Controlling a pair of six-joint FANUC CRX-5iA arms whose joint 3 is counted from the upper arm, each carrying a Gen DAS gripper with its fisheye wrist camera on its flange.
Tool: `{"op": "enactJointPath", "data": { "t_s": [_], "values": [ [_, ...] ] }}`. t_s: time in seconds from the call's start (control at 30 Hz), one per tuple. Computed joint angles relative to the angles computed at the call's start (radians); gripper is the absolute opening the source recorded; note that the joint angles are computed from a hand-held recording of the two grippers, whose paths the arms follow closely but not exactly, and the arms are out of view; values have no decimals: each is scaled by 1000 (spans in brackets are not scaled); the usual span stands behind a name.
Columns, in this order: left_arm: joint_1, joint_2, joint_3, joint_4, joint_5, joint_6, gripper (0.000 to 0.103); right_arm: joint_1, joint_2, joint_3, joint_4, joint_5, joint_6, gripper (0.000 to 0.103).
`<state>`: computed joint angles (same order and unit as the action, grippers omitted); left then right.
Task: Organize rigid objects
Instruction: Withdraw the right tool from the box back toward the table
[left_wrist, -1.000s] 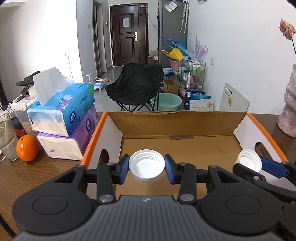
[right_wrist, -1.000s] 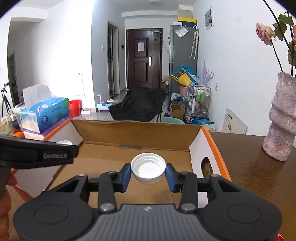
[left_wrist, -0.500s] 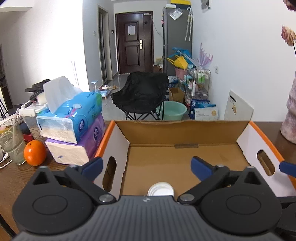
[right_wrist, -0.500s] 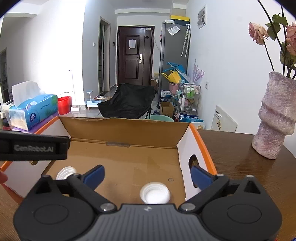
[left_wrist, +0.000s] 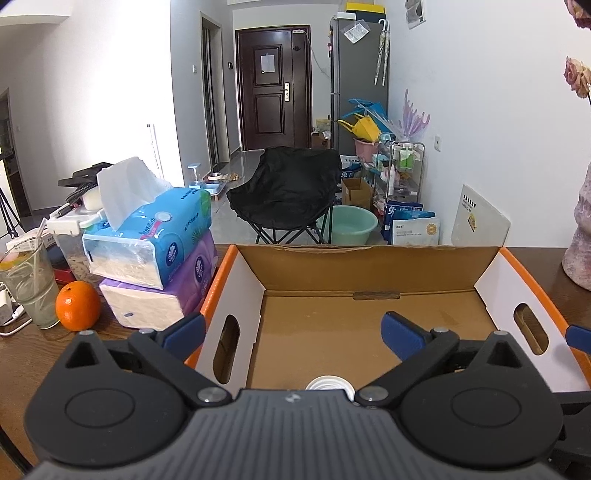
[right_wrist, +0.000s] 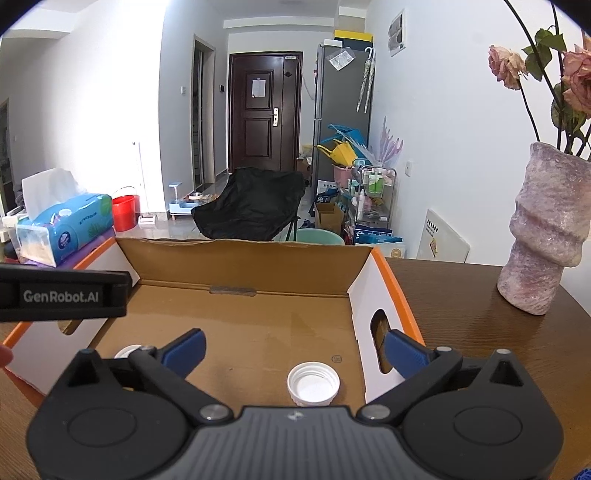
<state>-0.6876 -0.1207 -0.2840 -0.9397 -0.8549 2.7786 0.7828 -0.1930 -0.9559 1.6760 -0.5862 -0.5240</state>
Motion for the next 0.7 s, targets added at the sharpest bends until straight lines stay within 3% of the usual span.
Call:
{"op": "enactJointPath", "data": {
  "t_s": [0.33, 0.7],
  "values": [
    [-42, -63, -30, -31, -21, 19, 103, 25, -41, -29, 1, -30, -13, 103],
    [-105, -123, -67, -51, -74, 49, 103, 130, -110, -71, -87, -116, 16, 103]
  ]
}}
